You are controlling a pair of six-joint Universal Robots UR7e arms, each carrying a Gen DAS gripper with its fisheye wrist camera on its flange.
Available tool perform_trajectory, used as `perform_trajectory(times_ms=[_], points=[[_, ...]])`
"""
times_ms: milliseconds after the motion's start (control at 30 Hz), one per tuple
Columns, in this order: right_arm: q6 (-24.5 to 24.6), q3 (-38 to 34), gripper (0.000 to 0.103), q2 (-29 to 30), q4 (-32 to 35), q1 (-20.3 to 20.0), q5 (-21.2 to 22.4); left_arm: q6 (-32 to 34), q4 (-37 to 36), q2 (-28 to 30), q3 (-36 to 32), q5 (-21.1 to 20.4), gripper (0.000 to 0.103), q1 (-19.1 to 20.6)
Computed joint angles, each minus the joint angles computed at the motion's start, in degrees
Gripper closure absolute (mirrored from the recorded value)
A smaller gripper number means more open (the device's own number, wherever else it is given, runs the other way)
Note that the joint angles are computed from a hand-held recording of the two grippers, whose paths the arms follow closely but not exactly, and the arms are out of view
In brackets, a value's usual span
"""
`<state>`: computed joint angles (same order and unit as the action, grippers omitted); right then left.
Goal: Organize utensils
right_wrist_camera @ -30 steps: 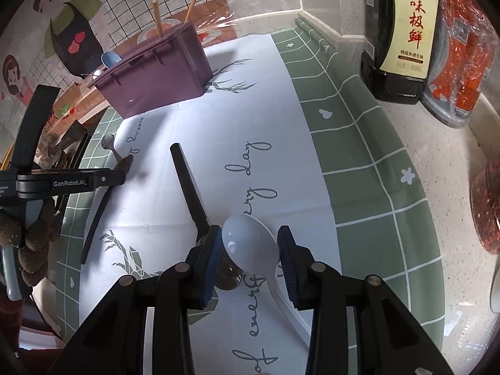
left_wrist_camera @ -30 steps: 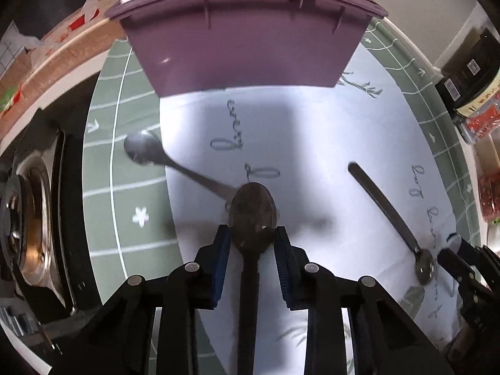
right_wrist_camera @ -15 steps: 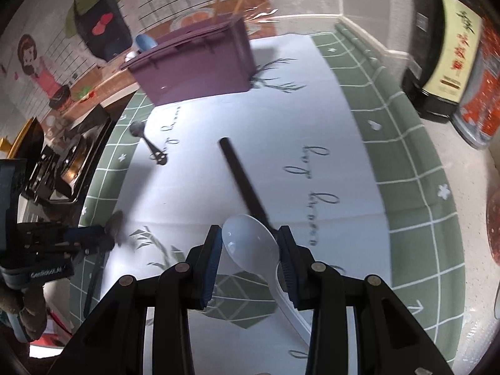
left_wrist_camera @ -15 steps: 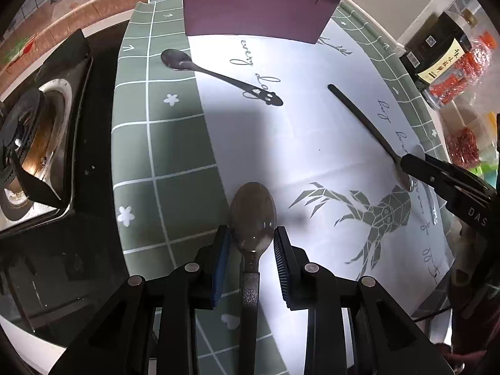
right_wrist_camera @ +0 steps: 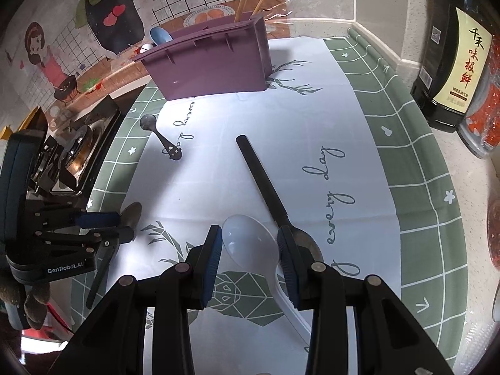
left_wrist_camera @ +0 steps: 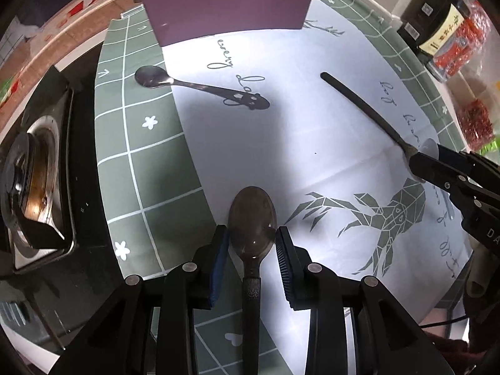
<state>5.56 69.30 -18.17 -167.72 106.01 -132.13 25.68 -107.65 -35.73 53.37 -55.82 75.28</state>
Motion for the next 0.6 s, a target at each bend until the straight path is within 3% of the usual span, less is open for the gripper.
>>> perform_trajectory(times_ms=[200,333,600], points=[[-0.24,-0.82,0.069,0.61,0.24,0.26,-1.59,-5.5,6.52,2.45,-6.82,-3.59,0.072,0.94],[0.29,-1.83,0.068,1.18,1.5,0.52,-3.1,-0.02,-6.64,-1.55,3.18,-2.03,0.073,0.67],[0.29,-2.12,0.069,1.27,1.4,1.35,-3.91,-1.67,-13.77,-5.88,7.05,-7.65,0.073,1.86]])
